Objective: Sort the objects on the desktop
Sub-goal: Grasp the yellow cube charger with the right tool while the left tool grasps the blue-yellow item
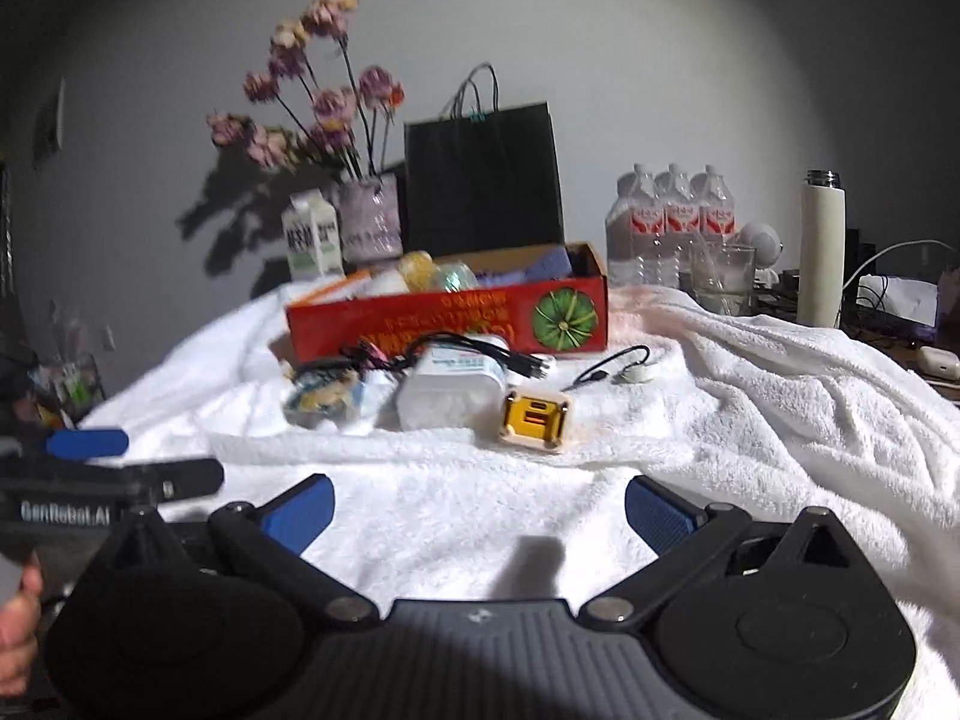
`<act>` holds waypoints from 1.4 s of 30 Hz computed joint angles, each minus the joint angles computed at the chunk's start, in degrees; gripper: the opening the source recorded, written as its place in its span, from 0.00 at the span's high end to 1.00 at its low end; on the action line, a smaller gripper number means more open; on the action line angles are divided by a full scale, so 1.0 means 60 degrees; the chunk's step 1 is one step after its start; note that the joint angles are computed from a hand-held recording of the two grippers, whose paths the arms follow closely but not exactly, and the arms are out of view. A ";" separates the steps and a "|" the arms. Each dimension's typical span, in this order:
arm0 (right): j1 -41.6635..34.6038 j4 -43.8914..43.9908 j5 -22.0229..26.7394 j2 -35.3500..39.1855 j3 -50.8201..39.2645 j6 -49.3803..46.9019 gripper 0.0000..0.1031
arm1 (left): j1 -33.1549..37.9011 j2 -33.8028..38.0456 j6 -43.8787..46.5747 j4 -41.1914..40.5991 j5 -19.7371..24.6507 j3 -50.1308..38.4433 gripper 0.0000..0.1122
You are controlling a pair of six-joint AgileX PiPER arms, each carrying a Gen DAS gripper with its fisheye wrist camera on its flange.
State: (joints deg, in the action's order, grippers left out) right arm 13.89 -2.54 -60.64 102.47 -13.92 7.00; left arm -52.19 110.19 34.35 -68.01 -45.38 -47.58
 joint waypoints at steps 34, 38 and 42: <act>-0.0811 -0.0639 0.1331 -0.0804 -0.0795 0.0326 0.63 | 0.0356 -0.1441 -0.2474 0.1956 0.1634 0.0596 0.94; -0.0607 -0.0549 0.0738 -0.1570 0.0237 0.0002 0.63 | -0.0325 -0.1989 -0.1937 0.1203 0.1100 0.1088 0.94; -0.0599 -0.0872 0.0858 -0.2194 0.0567 0.0099 0.63 | -0.0502 -0.2199 -0.1660 0.1010 0.0841 0.1113 0.94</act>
